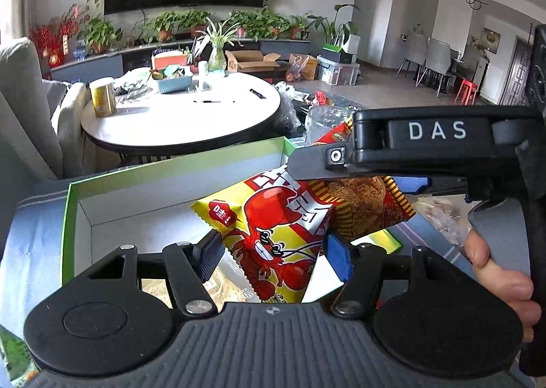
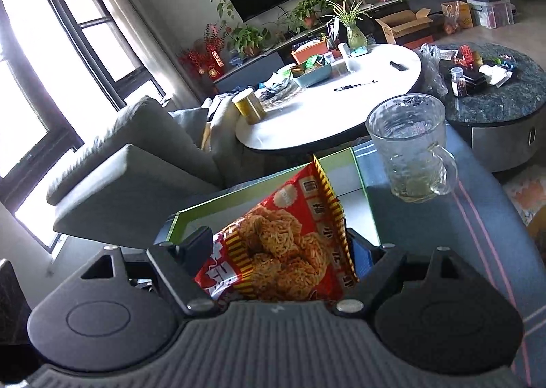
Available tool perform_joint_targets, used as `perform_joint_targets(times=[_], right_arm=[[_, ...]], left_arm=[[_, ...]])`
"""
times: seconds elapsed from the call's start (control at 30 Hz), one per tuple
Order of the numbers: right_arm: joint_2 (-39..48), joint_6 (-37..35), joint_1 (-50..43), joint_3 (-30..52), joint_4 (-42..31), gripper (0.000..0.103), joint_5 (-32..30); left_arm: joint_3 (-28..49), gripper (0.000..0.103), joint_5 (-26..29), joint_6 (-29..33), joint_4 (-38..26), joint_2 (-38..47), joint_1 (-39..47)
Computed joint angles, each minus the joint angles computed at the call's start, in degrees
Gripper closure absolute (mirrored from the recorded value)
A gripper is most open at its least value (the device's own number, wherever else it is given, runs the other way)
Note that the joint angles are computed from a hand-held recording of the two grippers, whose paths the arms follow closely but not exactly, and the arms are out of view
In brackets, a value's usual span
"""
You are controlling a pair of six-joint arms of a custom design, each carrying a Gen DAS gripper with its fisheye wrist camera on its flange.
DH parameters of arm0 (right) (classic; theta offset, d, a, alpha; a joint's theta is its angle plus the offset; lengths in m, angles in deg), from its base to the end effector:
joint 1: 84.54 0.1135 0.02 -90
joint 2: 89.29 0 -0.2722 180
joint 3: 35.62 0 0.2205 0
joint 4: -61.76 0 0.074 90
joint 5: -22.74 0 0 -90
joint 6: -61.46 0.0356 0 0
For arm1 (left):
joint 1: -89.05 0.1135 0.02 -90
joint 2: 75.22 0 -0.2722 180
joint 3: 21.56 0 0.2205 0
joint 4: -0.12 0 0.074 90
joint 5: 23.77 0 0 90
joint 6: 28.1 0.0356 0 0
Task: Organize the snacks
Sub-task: 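Lower the crab-print bag into the box beside the toast and release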
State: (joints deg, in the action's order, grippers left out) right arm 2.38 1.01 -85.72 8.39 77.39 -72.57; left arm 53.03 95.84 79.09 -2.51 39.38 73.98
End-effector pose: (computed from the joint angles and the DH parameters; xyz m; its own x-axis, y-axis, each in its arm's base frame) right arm 0.2692 -0.0023 0.1646 -0.4899 0.5013 -0.7133 0.2111 0.8620 0.4608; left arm 0.3618 -0.1156 0.1481 -0.4543 0.3884 -0.8017 0.7445 0.6597 -0.1023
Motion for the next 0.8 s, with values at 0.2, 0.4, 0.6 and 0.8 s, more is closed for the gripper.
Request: perform_joint_targets(times=[0.2,0.4,0.6,0.8], right_arm=[[0.49,0.08,0.82,-0.83,1.55,0.008,6.61],[-1.22,-0.02,0.04,-3.88,3.36,0.008,7.32],[-3.98,0.08,2.63,-5.06,2.21,0.008,7.32],[-6.75,0.08,6.74,-5.79,0.52,0.008,8.94]], left_arm=[[-1.97,0.038,-3.17,-0.75,2.59,0.29,-0.09],[-4.94,0.037,-2.05,-1.03,4.24,-1.67,2.74],[-8.14,0.035,0.67,-1.44,4.94,-5.34,8.03],[-10.35,0.034,2.6,-0.21,4.71,-8.15,11.94]])
